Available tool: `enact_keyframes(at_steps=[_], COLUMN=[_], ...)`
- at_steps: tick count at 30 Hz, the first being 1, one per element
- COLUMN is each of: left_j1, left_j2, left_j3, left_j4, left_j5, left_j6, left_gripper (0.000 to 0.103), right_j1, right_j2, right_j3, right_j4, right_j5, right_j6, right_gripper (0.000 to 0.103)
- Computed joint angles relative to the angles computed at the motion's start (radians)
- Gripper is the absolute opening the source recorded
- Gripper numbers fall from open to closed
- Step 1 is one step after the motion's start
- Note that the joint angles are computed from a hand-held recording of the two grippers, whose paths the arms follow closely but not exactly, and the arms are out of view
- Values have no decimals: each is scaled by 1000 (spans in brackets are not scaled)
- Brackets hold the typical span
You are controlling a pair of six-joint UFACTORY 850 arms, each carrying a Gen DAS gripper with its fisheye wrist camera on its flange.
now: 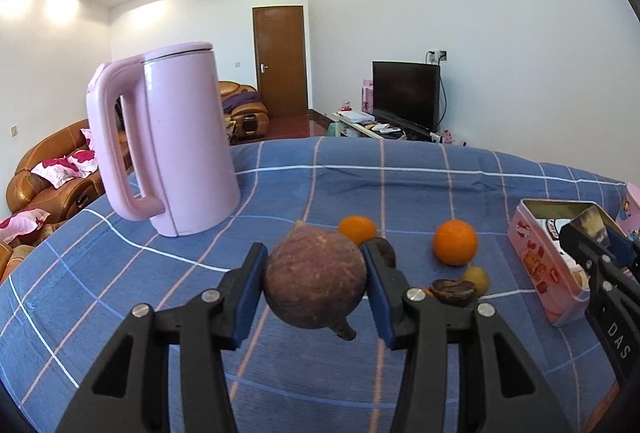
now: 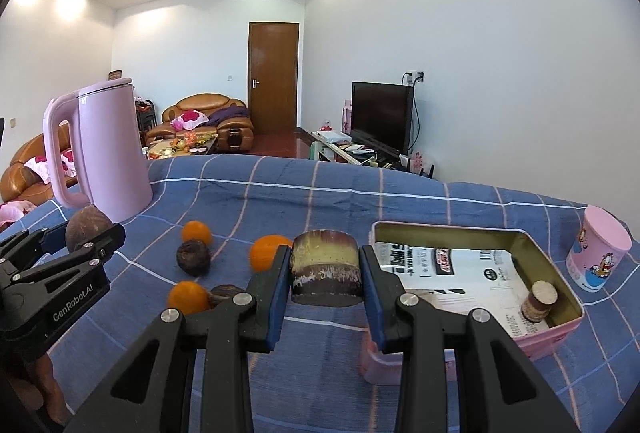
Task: Organize fruits
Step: 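Close the left tool on the large brown round fruit and lift it, then drop the cylinder piece into the pink tin with the right tool while the left tool holds the fruit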
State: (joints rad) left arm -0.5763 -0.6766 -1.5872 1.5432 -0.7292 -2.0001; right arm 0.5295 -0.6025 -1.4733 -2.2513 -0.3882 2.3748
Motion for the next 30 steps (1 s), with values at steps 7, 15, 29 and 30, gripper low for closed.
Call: enact_keyframes(at_steps=[7,15,29,30], left_j1=[-20,-42,-80,-83], left_j2=[-21,-53,-132,-140], left_j3=[-35,-87,-219,-233], left_j4=[-14,-44,-109,-115], left_j5=[1,17,22,23], left_j6=[22,60,170,181], left_gripper=[50,50,50,50], right_j1=[-15,-40,-104,-108], right_j2=[17,38,74,75], right_j3=[26,57,110,111], right_j4=[-20,-40,-78,-79], right_j5=[-12,-28,-36,-35], right_j6=[3,6,28,28], right_gripper=[36,36,36,36])
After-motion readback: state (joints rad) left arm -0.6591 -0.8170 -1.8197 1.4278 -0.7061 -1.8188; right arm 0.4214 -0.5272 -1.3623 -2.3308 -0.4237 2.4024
